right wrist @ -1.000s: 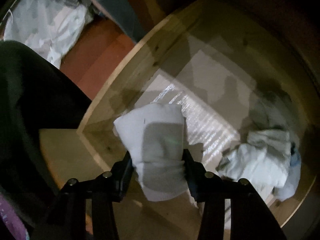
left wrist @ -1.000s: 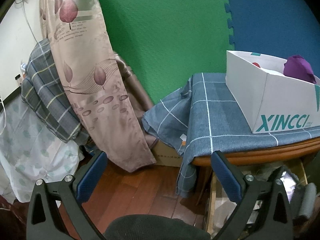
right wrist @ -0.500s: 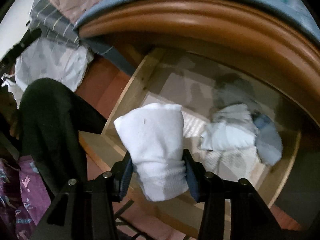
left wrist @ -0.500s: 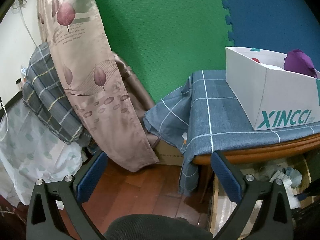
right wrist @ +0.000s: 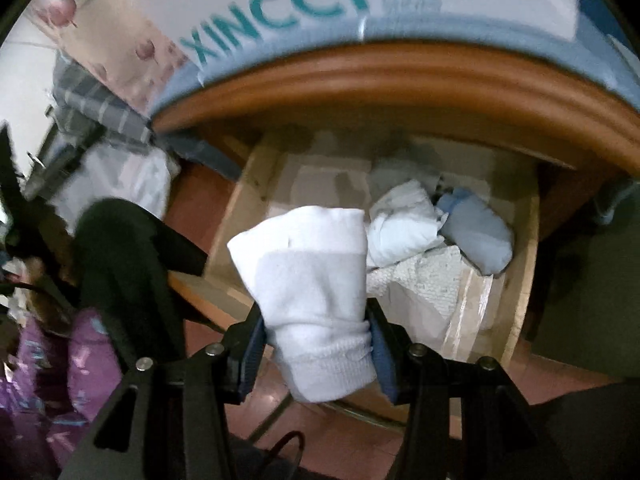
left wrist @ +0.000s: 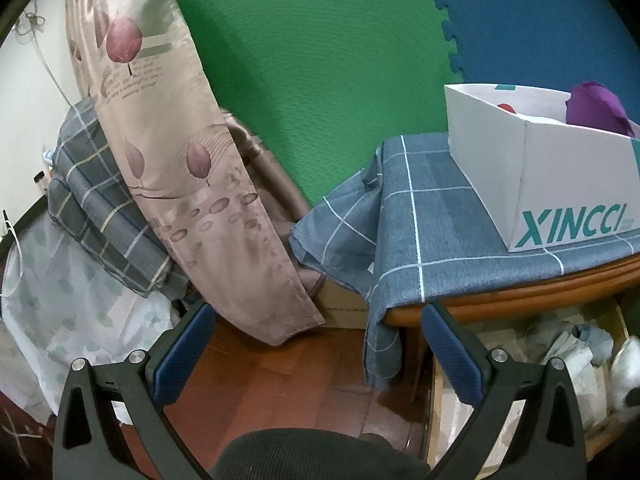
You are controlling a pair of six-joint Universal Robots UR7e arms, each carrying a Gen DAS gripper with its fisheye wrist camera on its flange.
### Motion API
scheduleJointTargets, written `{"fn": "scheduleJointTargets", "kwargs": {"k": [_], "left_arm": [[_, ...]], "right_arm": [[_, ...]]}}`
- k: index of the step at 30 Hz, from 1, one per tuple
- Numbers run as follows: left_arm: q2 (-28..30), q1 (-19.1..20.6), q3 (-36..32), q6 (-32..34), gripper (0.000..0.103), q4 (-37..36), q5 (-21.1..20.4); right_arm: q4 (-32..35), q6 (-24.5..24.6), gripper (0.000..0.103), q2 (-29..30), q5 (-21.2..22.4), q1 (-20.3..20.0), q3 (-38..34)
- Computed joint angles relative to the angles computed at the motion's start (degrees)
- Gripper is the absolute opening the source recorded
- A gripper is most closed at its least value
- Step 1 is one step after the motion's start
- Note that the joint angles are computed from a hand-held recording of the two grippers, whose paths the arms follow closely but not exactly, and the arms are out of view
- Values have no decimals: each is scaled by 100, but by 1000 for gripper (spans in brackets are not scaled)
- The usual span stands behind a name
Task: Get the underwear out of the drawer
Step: 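Carry the white underwear with the right gripper and release into the box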
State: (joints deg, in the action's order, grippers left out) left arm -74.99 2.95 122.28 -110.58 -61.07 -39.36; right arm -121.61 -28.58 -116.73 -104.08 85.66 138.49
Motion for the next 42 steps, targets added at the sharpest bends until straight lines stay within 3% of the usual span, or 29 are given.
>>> {"fn": "scheduleJointTargets", "kwargs": {"k": [12,19,25,31,42], "left_arm": [[-20,-8,19,84,103,-28,15],[-12,1,10,66,103,-7,22],[-25,-9,23,56,103,-23,18],[-92,42,35,118,103,-85,82],[-179,39,101,104,103,-171,98]], "right_arm": [[541,292,48,-627,502,385,-630],[472,508,48,-566,650,891,-1204],[-43,618,48,17,482,1497,-1790],[-542,679,48,836,420,1835,-2314],[-915,956,48,2529,-455,1923,-2898]]}}
